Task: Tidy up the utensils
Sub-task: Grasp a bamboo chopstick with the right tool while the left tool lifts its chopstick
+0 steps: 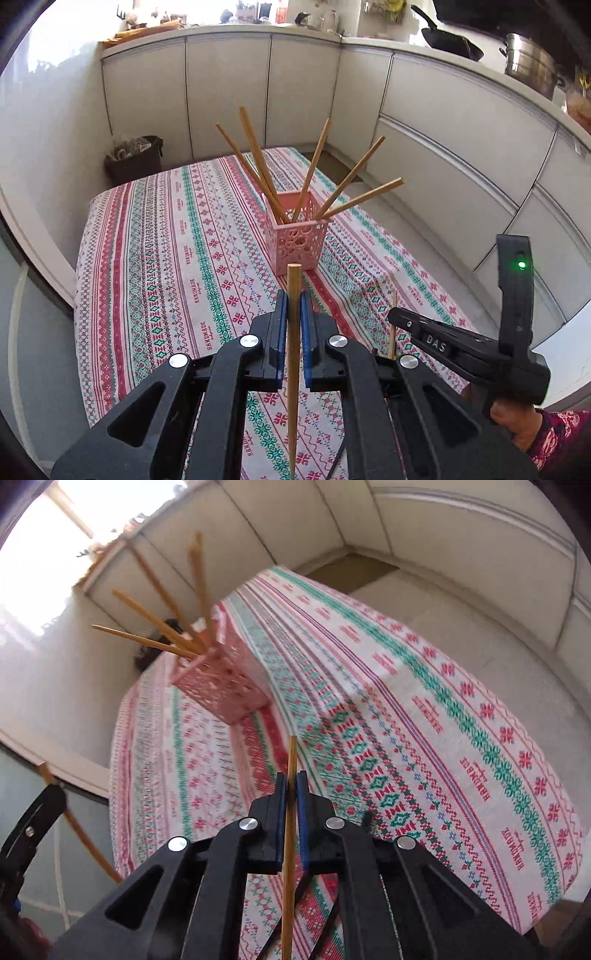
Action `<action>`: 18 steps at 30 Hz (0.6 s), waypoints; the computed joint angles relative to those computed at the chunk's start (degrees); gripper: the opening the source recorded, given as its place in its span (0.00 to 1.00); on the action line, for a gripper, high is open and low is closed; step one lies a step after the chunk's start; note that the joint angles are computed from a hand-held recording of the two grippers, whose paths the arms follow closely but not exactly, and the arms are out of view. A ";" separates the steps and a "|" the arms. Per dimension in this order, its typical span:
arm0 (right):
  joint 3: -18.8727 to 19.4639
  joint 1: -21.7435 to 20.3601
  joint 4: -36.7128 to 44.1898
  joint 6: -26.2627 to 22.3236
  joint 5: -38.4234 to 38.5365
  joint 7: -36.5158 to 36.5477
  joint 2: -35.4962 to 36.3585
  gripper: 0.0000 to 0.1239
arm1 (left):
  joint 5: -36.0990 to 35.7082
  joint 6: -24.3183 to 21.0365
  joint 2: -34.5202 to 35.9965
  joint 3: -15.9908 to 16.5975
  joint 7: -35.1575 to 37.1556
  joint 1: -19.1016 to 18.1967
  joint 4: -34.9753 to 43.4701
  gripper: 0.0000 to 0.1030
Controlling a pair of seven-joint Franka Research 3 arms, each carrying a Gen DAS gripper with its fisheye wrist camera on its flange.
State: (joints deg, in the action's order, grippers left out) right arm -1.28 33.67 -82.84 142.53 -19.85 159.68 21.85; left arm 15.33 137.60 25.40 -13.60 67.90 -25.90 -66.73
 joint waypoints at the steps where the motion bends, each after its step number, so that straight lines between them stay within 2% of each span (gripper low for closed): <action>1: -0.68 1.04 -1.31 1.31 -2.73 0.41 -1.49 0.05 | 0.09 1.96 -1.29 0.06 -1.12 -0.04 -2.01 0.06; 5: -0.49 2.25 -3.52 3.70 -9.02 0.33 -5.27 0.05 | 1.99 6.50 -4.55 0.08 -4.82 -0.72 -6.57 0.06; 13: 3.56 0.14 -8.50 2.62 -15.00 -1.32 -13.94 0.05 | 5.23 5.95 -6.76 -0.20 -7.44 -1.90 -6.57 0.06; 18: 6.37 -1.63 -7.11 0.28 -16.97 -2.96 -16.58 0.05 | 7.65 4.56 -6.48 0.05 -8.46 -2.82 -3.23 0.06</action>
State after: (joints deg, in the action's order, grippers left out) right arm 5.08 32.04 -89.95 142.82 -36.83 156.72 5.27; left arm 22.97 142.16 18.92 -13.55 59.44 -28.72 -69.96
